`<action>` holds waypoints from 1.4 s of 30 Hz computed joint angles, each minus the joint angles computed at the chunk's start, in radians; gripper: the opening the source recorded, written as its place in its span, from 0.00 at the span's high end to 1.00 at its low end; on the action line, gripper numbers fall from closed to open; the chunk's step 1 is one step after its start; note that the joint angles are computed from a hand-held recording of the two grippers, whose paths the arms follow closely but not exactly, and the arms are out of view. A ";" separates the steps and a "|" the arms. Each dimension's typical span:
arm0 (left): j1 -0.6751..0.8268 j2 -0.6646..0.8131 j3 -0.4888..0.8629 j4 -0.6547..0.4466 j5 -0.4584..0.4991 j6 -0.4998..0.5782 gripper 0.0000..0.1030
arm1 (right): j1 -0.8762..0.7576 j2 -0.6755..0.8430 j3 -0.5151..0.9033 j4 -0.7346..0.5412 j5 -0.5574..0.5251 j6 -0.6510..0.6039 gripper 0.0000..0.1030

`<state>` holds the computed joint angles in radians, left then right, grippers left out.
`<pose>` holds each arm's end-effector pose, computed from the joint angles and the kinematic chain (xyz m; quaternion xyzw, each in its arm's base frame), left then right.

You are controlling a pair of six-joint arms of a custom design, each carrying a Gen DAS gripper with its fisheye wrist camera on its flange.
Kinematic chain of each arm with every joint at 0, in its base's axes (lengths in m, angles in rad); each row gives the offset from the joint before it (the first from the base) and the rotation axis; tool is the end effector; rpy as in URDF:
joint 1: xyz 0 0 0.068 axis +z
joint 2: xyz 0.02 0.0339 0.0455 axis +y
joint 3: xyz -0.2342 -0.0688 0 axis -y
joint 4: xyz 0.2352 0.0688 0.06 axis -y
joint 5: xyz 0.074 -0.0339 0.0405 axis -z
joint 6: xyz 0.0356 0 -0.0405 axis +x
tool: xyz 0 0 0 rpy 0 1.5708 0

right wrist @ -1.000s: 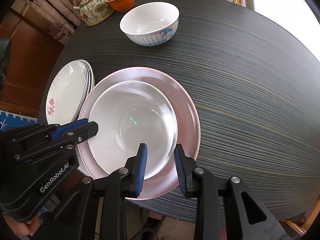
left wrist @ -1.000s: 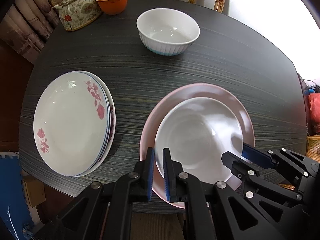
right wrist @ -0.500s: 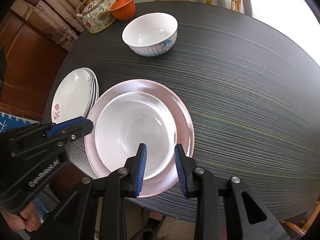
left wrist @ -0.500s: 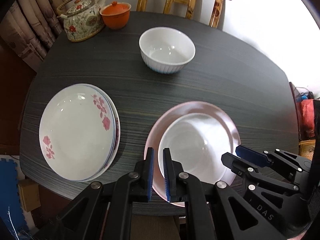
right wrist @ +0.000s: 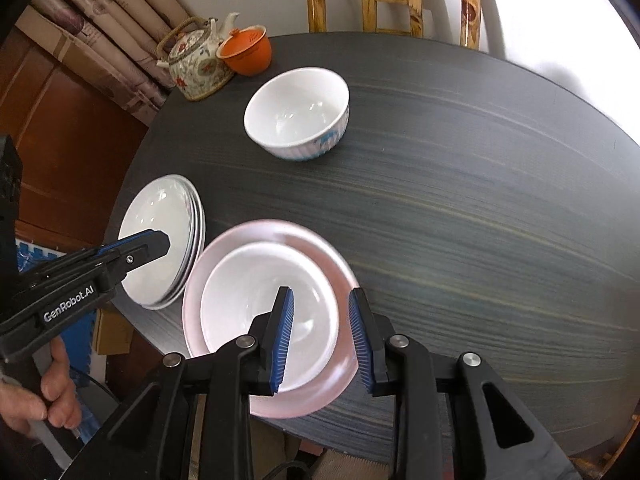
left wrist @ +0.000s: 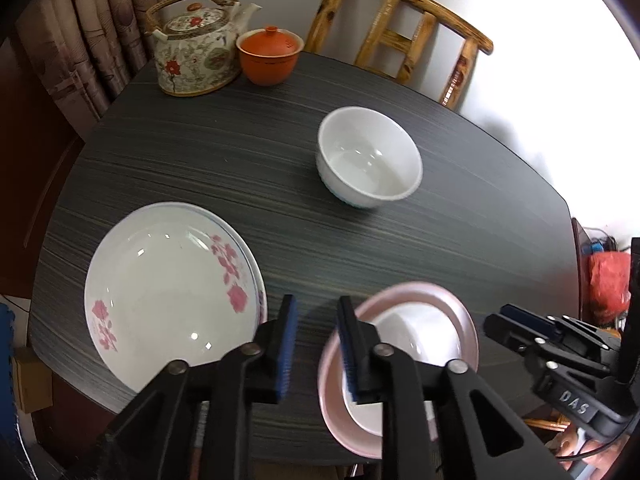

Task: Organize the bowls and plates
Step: 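Grasp the rim of the blue-printed white bowl with both tools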

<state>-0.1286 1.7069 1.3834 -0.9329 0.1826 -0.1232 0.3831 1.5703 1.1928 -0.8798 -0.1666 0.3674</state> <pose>0.3240 -0.0484 0.2240 0.0169 0.9835 -0.1089 0.1434 0.2707 0.1155 0.2130 -0.0207 0.9842 0.1335 0.1146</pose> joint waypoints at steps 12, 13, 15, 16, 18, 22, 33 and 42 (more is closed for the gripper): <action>0.052 0.338 0.389 -0.070 0.063 -0.027 0.59 | -0.095 0.288 0.304 -0.035 -0.042 -0.087 0.73; 0.051 0.375 0.438 -0.079 0.064 -0.031 0.59 | -0.097 0.308 0.323 -0.037 -0.043 -0.089 0.73; 0.060 0.452 0.536 -0.105 0.079 -0.031 0.59 | -0.106 0.389 0.409 -0.055 -0.053 -0.096 0.73; 0.067 0.492 0.587 -0.118 0.086 -0.033 0.59 | -0.110 0.418 0.441 -0.061 -0.055 -0.096 0.73; 0.076 0.565 0.685 -0.145 0.095 -0.033 0.59 | -0.118 0.493 0.525 -0.079 -0.054 -0.100 0.73; 0.080 0.719 0.904 -0.221 0.086 -0.019 0.59 | -0.133 0.602 0.654 -0.114 -0.055 -0.110 0.73; 0.054 0.977 1.255 -0.353 0.038 0.009 0.59 | -0.139 0.886 1.014 -0.238 -0.062 -0.127 0.73; 0.039 0.980 1.192 -0.296 0.015 -0.006 0.74 | -0.115 0.976 1.108 -0.262 -0.046 -0.147 0.77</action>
<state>-0.0896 2.6870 2.5752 -1.2291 0.1979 -0.1297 0.2683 2.5467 2.3007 -1.1418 -0.2123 0.2200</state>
